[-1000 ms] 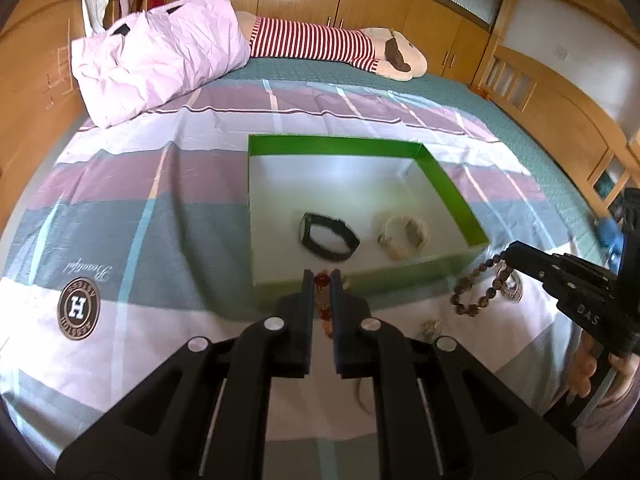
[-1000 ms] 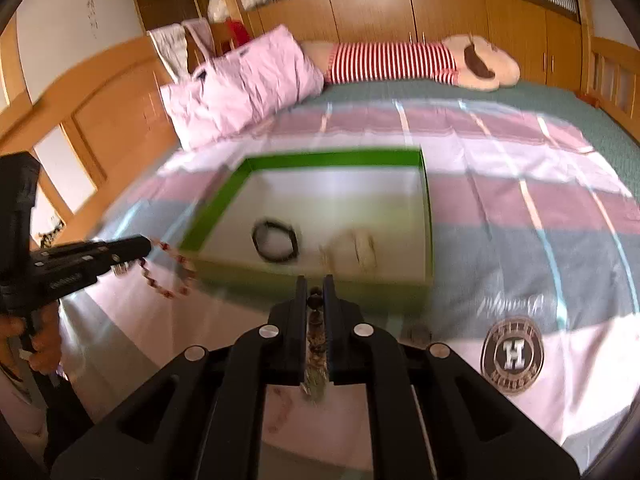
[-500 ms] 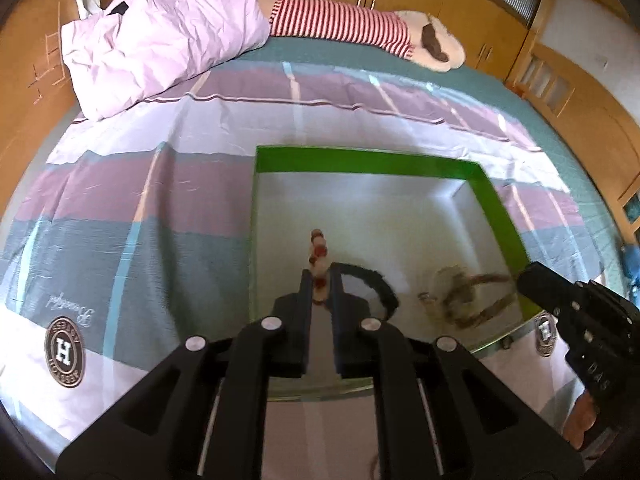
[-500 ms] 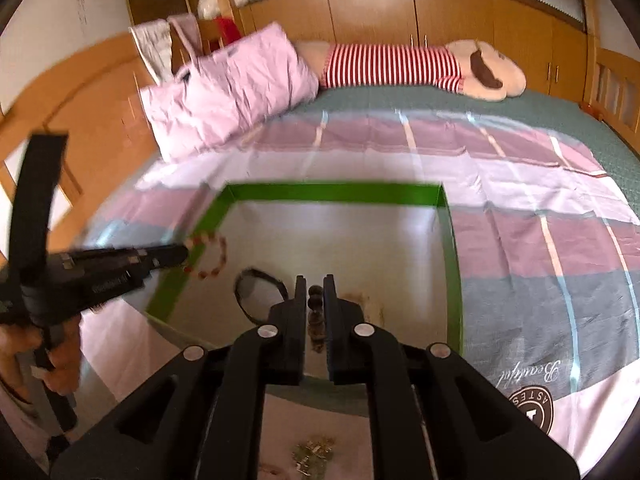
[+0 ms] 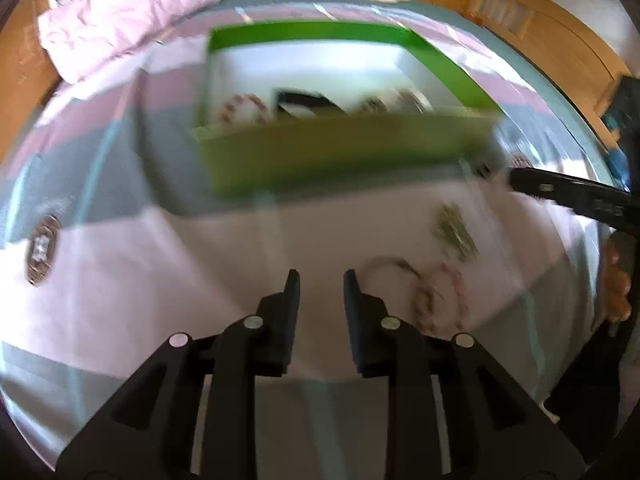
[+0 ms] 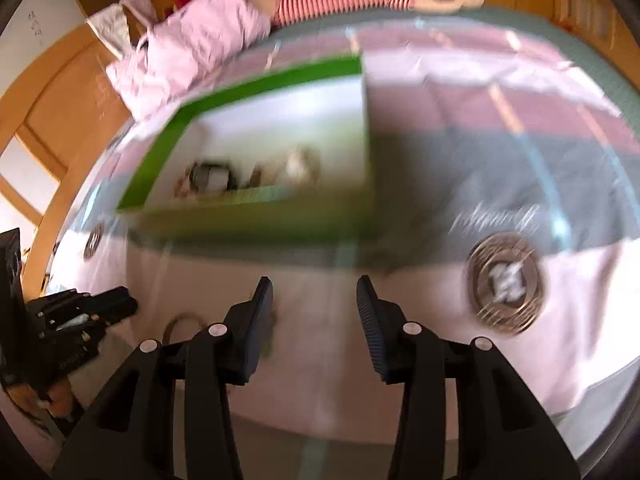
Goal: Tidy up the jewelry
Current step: 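Carry both bead bracelets over the green box and open both tools, then grasp the gold charm bracelet with the right tool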
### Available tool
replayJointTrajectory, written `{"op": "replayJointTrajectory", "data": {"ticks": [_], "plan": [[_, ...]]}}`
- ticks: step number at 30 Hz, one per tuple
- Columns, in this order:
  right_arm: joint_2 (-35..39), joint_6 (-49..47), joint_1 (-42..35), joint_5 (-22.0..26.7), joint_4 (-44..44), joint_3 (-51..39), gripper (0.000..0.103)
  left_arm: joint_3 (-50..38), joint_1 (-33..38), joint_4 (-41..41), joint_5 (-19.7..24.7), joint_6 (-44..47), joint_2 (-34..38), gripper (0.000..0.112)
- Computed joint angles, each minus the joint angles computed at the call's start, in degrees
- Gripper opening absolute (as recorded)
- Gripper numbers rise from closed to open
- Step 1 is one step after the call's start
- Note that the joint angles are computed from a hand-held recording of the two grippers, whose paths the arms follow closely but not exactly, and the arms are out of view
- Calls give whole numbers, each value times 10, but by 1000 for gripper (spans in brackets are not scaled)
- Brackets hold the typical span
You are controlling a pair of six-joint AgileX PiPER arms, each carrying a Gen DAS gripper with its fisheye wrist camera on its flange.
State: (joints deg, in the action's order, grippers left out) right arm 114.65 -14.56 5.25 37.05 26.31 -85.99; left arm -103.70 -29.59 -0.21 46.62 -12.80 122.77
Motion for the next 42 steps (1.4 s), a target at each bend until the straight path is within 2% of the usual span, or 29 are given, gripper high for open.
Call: {"op": "replayJointTrajectory", "data": {"ticks": [1, 3, 5, 6, 7, 8, 14, 16, 18, 25, 34, 38, 42], "plan": [[9, -5, 10, 5, 3, -8, 44, 6, -4, -5, -4, 5, -2, 25], [26, -6, 35, 11, -1, -22, 44, 23, -20, -2, -19, 9, -11, 36], [45, 14, 56, 6, -15, -31, 43, 32, -35, 13, -27, 8, -17, 41], [53, 29, 63, 5, -31, -37, 31, 36, -43, 20, -31, 14, -18, 41], [58, 47, 72, -4, -58, -36, 14, 35, -46, 24, -31, 17, -18, 41], [53, 46, 77, -23, -66, -25, 13, 36, -51, 32, -33, 15, -18, 41], [37, 88, 72, -62, -111, -7, 12, 40, -58, 29, -46, 17, -21, 41], [39, 76, 65, -61, -94, -9, 12, 33, -65, 43, -44, 7, -15, 34], [40, 76, 64, -63, -95, -6, 12, 15, -67, 43, -28, 3, 2, 21], [36, 88, 66, -67, -109, -7, 12, -22, -55, 58, 9, -28, 38, 1], [25, 92, 57, -77, -105, 2, 11, -9, -12, 113, -2, -99, 13, 0], [24, 84, 54, -77, -97, 4, 11, 1, 34, 72, -9, -97, -6, 0], [23, 85, 54, -73, -101, 5, 11, 3, 48, 30, -9, -70, -9, 0]]}}
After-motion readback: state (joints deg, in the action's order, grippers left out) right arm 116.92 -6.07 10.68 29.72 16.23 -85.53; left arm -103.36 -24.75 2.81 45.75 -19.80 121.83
